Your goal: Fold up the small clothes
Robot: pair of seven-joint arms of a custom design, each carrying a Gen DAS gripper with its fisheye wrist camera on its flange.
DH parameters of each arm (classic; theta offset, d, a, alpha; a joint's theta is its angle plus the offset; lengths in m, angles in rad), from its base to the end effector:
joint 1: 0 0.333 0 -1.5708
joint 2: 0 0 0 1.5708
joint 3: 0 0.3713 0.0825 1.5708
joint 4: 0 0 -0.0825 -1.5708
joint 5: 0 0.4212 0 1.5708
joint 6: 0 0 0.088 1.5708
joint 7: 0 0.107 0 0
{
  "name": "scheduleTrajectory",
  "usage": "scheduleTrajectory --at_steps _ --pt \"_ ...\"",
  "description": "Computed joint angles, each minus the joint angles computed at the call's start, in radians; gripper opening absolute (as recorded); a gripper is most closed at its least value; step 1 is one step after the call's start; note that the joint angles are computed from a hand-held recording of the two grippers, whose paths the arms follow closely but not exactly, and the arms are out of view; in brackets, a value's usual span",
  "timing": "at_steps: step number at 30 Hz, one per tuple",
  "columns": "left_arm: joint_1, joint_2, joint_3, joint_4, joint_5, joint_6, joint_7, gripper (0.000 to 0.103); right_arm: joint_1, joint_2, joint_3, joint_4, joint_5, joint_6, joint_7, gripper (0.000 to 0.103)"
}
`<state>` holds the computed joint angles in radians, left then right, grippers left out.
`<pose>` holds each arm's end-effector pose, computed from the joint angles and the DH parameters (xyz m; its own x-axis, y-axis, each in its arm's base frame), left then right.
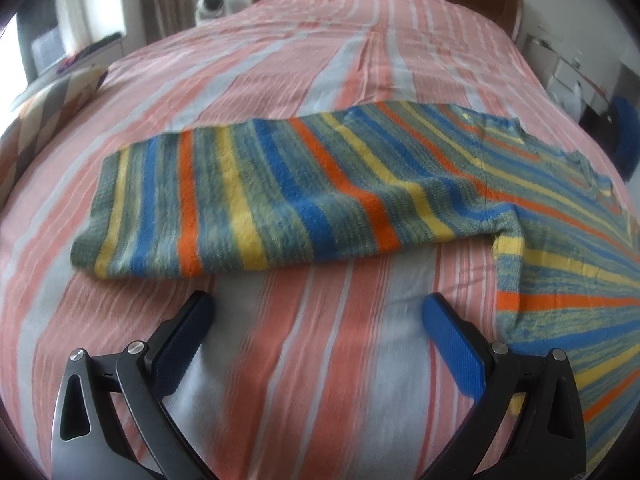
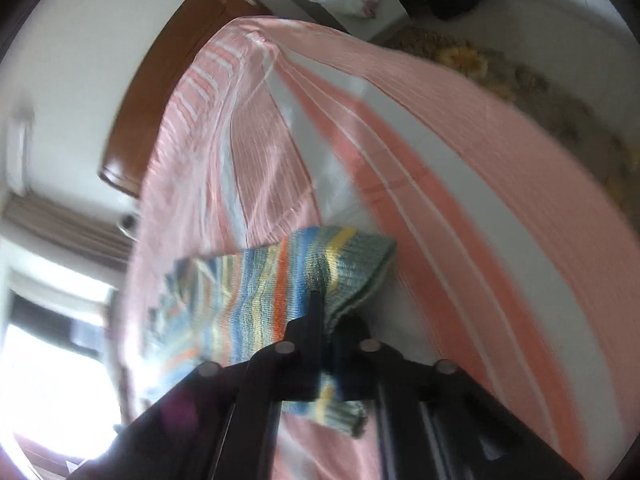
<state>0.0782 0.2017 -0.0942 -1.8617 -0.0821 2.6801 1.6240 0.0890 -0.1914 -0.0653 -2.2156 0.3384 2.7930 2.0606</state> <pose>0.6988 -0.0038 0.5178 -0.0187 -0.9980 0.0604 -0.8151 -0.0197 -0.5789 0.5620 -0.0045 0.5844 -0.4387 -0.6896 -0.5762 -0.5633 0.7106 -0.4217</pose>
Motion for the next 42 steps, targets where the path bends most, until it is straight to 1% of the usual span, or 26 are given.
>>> scheduleTrajectory --at_steps 2,4,5,7,11,14,16,17,18,19,20,21,22,23,25,27,29,31,33,34,35,36,37,38,40,42 --pt "-0.006 -0.001 0.005 0.033 0.027 -0.095 -0.006 0.103 -0.002 0.003 0.028 0.048 -0.062 -0.001 0.014 0.004" --pt "-0.005 -0.016 0.007 0.032 0.025 -0.122 -0.016 0.102 0.020 0.028 0.043 0.131 -0.088 -0.013 -0.010 0.003" --pt "-0.003 -0.032 0.008 0.014 0.019 -0.108 -0.026 0.102 0.038 0.053 0.050 0.191 -0.092 -0.026 -0.038 0.003" --pt "0.004 -0.082 0.011 -0.054 -0.006 -0.037 -0.040 0.102 0.069 0.115 0.069 0.319 -0.101 -0.053 -0.082 0.003" --pt "0.019 -0.149 0.013 -0.163 -0.096 0.085 -0.015 0.102 0.122 0.287 0.116 0.589 -0.044 -0.122 -0.196 0.003" --pt "0.023 -0.166 0.011 -0.226 -0.206 0.170 0.066 0.102 0.161 0.461 0.150 0.818 -0.077 -0.218 -0.220 0.003" --pt "0.018 -0.162 0.010 -0.243 -0.217 0.208 0.088 0.103 0.195 0.568 0.153 0.948 -0.128 -0.291 -0.203 0.005" --pt "0.015 -0.157 0.013 -0.242 -0.194 0.217 0.077 0.103 0.202 0.614 0.164 0.998 -0.125 -0.323 -0.212 0.008" --pt "0.011 -0.153 0.017 -0.242 -0.155 0.225 0.052 0.103 0.190 0.681 0.198 1.075 -0.083 -0.379 -0.241 0.028" --pt "0.010 -0.148 0.019 -0.239 -0.134 0.232 0.040 0.103 0.182 0.716 0.214 1.117 -0.046 -0.427 -0.252 0.044" --pt "0.010 -0.144 0.018 -0.237 -0.132 0.235 0.039 0.103 0.169 0.737 0.236 1.129 0.005 -0.446 -0.262 0.067" --pt "0.013 -0.143 0.016 -0.238 -0.142 0.239 0.046 0.103 0.143 0.737 0.275 1.105 0.056 -0.427 -0.276 0.070" --pt "0.017 -0.142 0.013 -0.239 -0.157 0.240 0.057 0.103 0.126 0.714 0.288 1.047 0.144 -0.384 -0.319 0.070" --pt "0.018 -0.140 0.013 -0.238 -0.160 0.240 0.055 0.103 0.115 0.693 0.294 1.006 0.187 -0.360 -0.337 0.070" --pt "0.015 -0.137 0.018 -0.238 -0.131 0.244 0.027 0.103 0.114 0.654 0.268 0.948 0.207 -0.347 -0.327 0.070" --pt "0.008 -0.136 0.027 -0.242 -0.067 0.252 -0.025 0.103 0.140 0.602 0.200 0.883 0.128 -0.339 -0.264 0.070" --pt "0.005 -0.138 0.033 -0.249 -0.014 0.260 -0.066 0.103 0.191 0.554 0.102 0.824 -0.065 -0.351 -0.137 0.070" --pt "0.003 -0.136 0.035 -0.249 0.027 0.264 -0.099 0.103 0.224 0.527 0.033 0.797 -0.273 -0.439 -0.029 0.070" --pt "0.003 -0.135 0.037 -0.251 0.057 0.269 -0.124 0.103 0.215 0.520 0.027 0.783 -0.363 -0.511 -0.018 0.069" --pt "0.003 -0.135 0.037 -0.253 0.067 0.271 -0.131 0.103 0.199 0.520 0.038 0.773 -0.368 -0.535 -0.030 0.068" --pt "0.004 -0.136 0.037 -0.254 0.076 0.272 -0.138 0.103 0.183 0.523 0.052 0.765 -0.353 -0.549 -0.043 0.064" --pt "0.005 -0.136 0.036 -0.255 0.082 0.274 -0.142 0.103 0.166 0.527 0.065 0.756 -0.329 -0.562 -0.059 0.057" --pt "0.006 -0.136 0.035 -0.256 0.081 0.275 -0.141 0.103 0.156 0.530 0.072 0.744 -0.316 -0.568 -0.062 0.046" --pt "0.008 -0.136 0.033 -0.255 0.078 0.274 -0.139 0.103 0.157 0.523 0.070 0.720 -0.329 -0.547 -0.053 0.003" --pt "0.009 -0.137 0.032 -0.256 0.082 0.276 -0.141 0.103 0.180 0.508 0.043 0.687 -0.411 -0.524 0.033 0.003" --pt "0.008 -0.137 0.033 -0.257 0.093 0.276 -0.149 0.103 0.192 0.495 0.022 0.661 -0.488 -0.541 0.130 0.000"
